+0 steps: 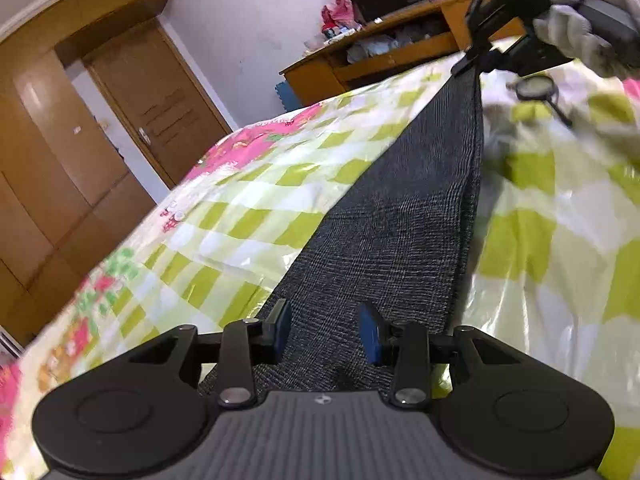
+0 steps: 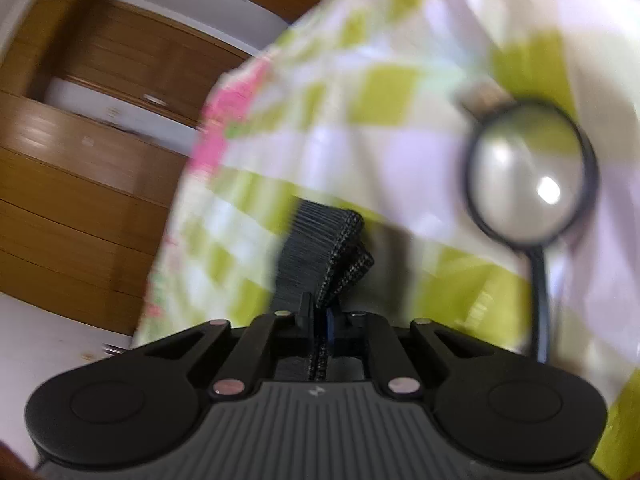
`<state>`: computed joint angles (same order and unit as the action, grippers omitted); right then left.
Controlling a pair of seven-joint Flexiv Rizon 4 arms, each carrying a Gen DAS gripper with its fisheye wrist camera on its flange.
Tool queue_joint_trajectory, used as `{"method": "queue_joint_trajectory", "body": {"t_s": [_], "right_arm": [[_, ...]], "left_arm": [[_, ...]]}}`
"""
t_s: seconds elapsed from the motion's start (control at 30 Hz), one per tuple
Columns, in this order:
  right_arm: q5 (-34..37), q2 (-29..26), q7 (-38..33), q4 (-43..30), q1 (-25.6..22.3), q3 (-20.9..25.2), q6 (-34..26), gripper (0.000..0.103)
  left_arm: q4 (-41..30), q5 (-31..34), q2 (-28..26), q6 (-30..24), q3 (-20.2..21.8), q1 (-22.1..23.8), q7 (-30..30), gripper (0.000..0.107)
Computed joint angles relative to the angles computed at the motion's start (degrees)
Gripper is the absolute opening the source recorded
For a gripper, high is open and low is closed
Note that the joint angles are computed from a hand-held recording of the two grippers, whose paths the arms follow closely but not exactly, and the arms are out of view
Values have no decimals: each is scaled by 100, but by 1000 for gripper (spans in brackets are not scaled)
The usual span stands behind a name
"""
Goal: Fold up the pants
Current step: 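Grasp the stacked hems with the right gripper while the left gripper holds the waistband, then lift the hems with the right gripper and fold them onto the waistband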
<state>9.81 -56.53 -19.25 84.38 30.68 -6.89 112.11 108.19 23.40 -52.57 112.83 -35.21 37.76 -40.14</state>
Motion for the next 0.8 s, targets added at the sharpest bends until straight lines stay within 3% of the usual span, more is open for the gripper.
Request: {"method": "queue_joint_trajectory", "body": {"t_s": [0.07, 0.1, 0.2, 0.3, 0.37, 0.4, 0.47, 0.53, 0.57, 0.67, 0.8], "right_arm": [[250, 129, -183, 238, 338, -380, 257, 6], [392, 187, -282, 347, 546, -621, 82, 6], [225, 268, -118, 435, 425, -496, -754, 7], [321, 194, 114, 533, 627, -724, -310, 7], [293, 148, 68, 458, 709, -853, -281, 7], [170, 152, 2, 385, 649, -816, -478, 11], [-363, 86, -40, 83, 143, -257, -906, 12], [-852, -58, 309, -145, -333, 333, -912, 13], [-1078, -86, 372, -153, -378, 373, -885, 13], [-874, -18, 277, -215, 201, -354, -1514, 9], [-679, 85, 724, 85, 1059, -1388, -1073, 8]], "left_arm": [[34, -168, 52, -767, -195, 136, 64, 51], [56, -246, 70, -943, -117, 74, 185, 44], [229, -254, 85, -670, -85, 78, 498, 40], [392, -511, 1, -664, -593, 464, 556, 46], [293, -670, 25, -630, -370, 230, 574, 46], [229, -840, 117, -940, -217, 70, 585, 46], [209, -933, 35, -823, -125, -36, 707, 45], [389, -903, 52, -809, -420, 285, 760, 47], [501, -867, 64, -777, -571, 487, 784, 49], [758, -724, 289, -325, -473, 790, 730, 49], [961, -723, 668, 118, -113, 1167, 116, 49]]}}
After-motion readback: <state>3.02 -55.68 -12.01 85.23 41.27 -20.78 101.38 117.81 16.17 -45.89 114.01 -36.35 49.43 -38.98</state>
